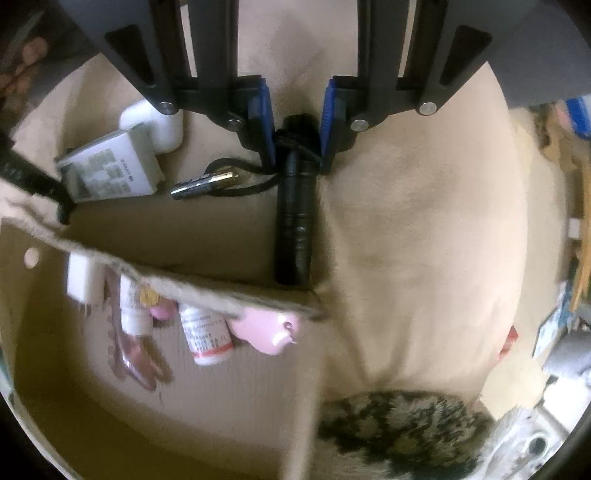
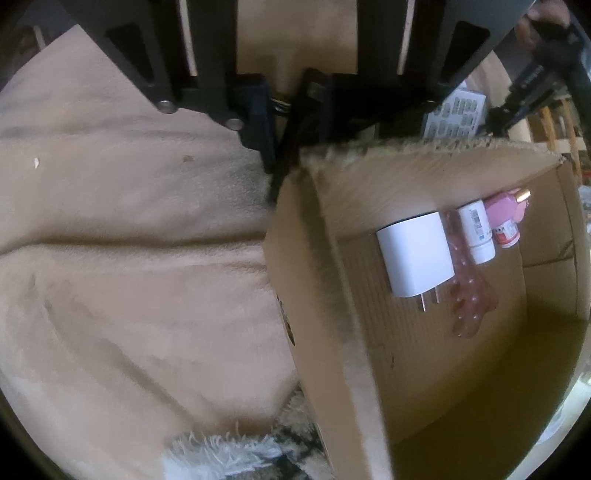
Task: Organize rigid objects
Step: 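Grasp the black flashlight with left tool while right grasps the black lighter, then carry flashlight and lighter into the box and open both tools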
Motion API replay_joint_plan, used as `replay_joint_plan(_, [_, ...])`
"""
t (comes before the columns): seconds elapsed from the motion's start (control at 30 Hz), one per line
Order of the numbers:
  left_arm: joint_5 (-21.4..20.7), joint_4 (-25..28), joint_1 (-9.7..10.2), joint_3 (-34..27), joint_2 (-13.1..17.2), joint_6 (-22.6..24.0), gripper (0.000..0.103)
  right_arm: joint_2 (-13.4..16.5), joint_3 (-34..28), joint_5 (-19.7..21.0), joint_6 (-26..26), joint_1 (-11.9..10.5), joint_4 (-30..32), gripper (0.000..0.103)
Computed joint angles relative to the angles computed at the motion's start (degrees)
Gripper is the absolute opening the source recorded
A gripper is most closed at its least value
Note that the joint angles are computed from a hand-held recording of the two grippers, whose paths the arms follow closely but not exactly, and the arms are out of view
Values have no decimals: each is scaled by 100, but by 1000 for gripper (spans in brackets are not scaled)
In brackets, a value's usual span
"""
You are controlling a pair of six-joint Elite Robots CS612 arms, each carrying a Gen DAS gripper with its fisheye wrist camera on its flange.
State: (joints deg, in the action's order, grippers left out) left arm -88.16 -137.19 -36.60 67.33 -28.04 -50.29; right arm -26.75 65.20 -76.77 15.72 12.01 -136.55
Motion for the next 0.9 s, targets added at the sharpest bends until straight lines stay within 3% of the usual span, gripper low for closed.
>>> replay_joint_plan(0.17, [58,-930,-6,567,-339,-106,20,-187,321,126,16,-7,-552,17])
replay_joint_plan(0.27, [193,-1257,-74,829,-535,-40,20,-387,649,12,-103,1,-895,17])
replay_joint_plan(0.4, [233,-1711,-86,1250,-803,-20,20,-607,1000,213,-77,8,-1273,17])
replay_joint_plan(0.6, [476,-1960,-165,1383,-999,32,20,-847,1302,510,-166,4,-1691,17])
replay_joint_plan(0.9, [1399,-2079,-369,1555,-1323,60,20,-1198,1730,1127,-400,-40,-2494,17])
